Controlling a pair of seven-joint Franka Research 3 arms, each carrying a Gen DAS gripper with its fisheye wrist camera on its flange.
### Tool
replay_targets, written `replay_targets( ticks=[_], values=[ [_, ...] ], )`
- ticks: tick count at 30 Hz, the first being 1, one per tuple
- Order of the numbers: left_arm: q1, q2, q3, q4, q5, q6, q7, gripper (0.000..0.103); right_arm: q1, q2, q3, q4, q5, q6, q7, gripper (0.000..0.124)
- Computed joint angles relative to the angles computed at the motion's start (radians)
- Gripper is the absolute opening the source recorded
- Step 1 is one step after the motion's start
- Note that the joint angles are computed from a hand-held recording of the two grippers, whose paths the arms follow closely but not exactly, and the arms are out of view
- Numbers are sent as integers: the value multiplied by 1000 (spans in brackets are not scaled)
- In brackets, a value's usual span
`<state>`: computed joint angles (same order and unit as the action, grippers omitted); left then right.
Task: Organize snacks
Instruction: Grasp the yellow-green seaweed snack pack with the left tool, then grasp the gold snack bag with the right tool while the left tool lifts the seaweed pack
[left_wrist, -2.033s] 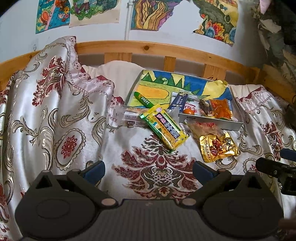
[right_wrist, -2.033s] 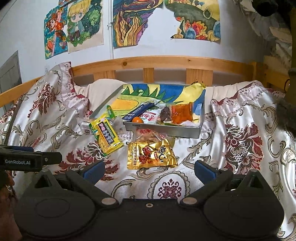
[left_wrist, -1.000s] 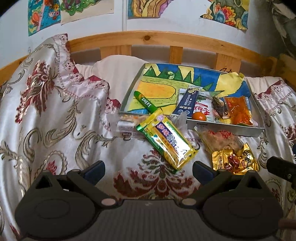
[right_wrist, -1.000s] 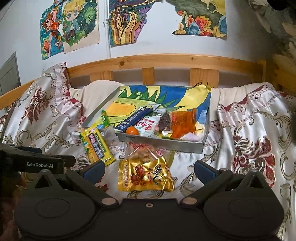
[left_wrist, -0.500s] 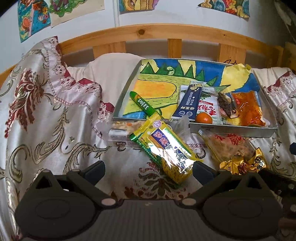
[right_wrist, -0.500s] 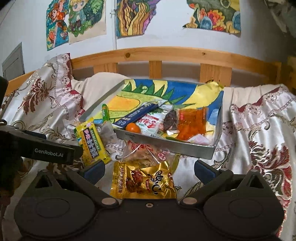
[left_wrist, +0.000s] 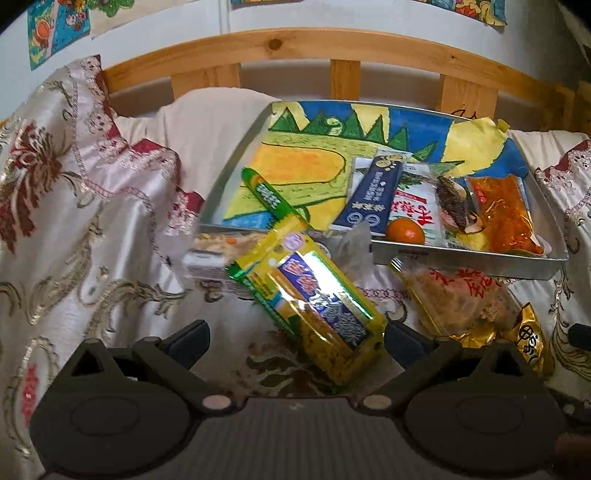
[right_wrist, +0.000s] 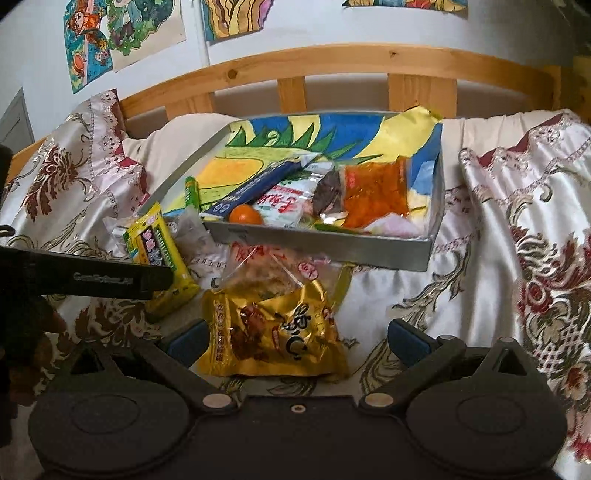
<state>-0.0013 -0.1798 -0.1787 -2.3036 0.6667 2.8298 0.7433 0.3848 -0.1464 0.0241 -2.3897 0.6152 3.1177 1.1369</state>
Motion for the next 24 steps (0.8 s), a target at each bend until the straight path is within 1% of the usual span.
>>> replay_targets(
  ticks=[2, 5, 9, 13, 17, 19, 22, 24],
  values=[
    [0, 18, -3, 10, 7, 4, -5, 102, 39, 5, -29, 5, 61, 2, -65, 102],
    [-3, 46, -7, 36, 25, -2, -28, 102, 58, 17, -40, 16, 124, -6, -123, 102],
    [-11, 76, 0, 71, 27, -18, -64, 102, 47, 37, -24, 34, 178, -15, -163, 102],
    [-22, 99, 16, 100, -25, -49, -90, 102, 42, 53, -13, 55, 251, -21, -231, 102],
    [-32, 110, 35, 107, -140, -67, -69, 102, 27, 65, 7, 67, 284, -19, -265, 102],
    [-29, 108, 36, 103, -141, -67, -88, 102, 13, 68, 19, 67, 261, -20, -250, 102],
    [-29, 102, 38, 96, -150, -59, -81, 101, 8, 68, 27, 64, 252, -12, -250, 102],
    [-26, 95, 37, 89, -143, -54, -90, 94, 9, 67, 26, 64, 262, -13, -256, 102]
  ],
)
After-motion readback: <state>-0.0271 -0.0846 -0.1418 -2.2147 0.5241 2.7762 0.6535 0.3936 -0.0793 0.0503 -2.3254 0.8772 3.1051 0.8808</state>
